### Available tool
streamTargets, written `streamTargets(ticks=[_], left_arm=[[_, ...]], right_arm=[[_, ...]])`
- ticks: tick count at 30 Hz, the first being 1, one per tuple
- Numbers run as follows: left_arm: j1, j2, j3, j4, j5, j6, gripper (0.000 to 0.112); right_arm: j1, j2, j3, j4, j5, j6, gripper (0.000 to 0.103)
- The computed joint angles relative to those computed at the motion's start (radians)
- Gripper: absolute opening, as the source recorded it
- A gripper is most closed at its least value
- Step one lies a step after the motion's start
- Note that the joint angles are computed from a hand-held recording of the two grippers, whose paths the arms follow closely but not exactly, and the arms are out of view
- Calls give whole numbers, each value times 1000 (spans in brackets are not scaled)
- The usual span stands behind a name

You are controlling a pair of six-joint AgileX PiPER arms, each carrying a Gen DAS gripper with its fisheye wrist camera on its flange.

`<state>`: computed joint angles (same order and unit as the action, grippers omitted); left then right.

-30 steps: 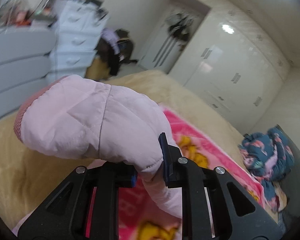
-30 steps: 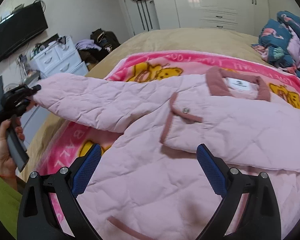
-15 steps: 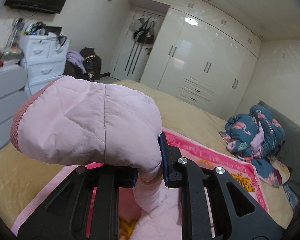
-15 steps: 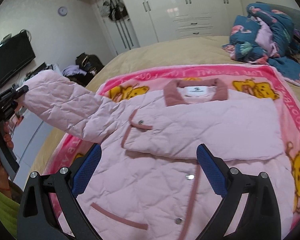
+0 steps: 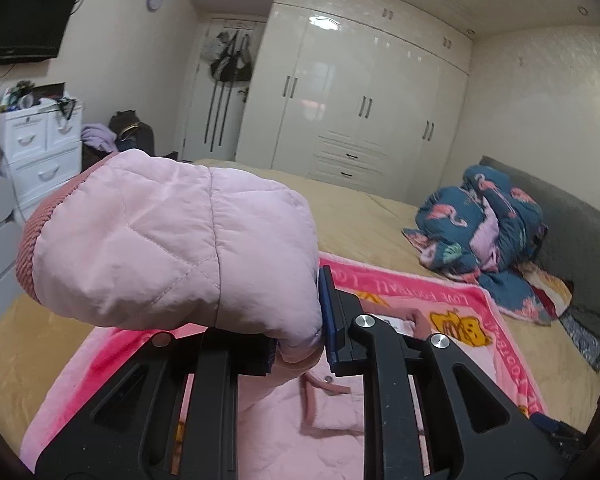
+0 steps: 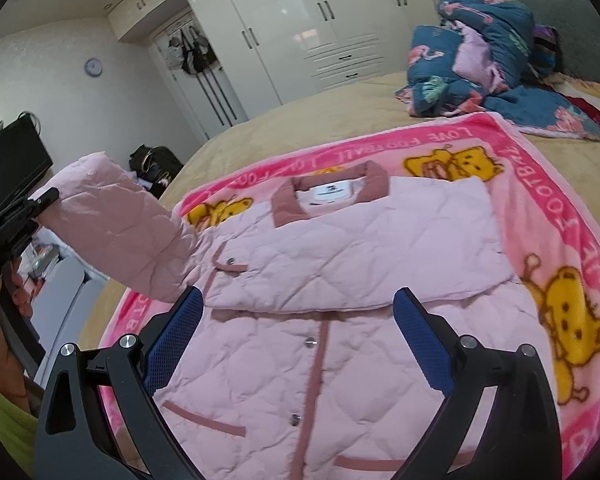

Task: Fold large clothes
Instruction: 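Grasp the other sleeve cuff with the left gripper and lift it, then fold the held sleeve across the jacket front and release it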

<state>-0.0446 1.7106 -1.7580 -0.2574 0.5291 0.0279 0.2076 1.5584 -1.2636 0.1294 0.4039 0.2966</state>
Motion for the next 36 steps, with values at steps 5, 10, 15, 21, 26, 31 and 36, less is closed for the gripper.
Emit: streamTargets(ticks=[5,10,15,21,26,31,36], left_arm=[[-77,22,-26,101,4,-69,11],[-155,57,-58,197,14,-125,11],[-240,108,-98,310,28,-185,11],[-332,200,-163,403,49,-227,11],[-400,278,-209,444,65,-236,11],[-458,328,-195,468,60,-239,11],[-503,364,-179,495,67,-241,11]], right_arm=[[-77,-33,62,158,-27,-153,95],[-153,-20,87,334,-41,-332,95],[-212,29,51,422,-37,-453,95],[-283,82,63,543,-68,-607,95],[-370,102,99,679,-36,-716,95],[-456,70,144,800,-30,-797,95],[-520,58,164,860,-22,-821,95]])
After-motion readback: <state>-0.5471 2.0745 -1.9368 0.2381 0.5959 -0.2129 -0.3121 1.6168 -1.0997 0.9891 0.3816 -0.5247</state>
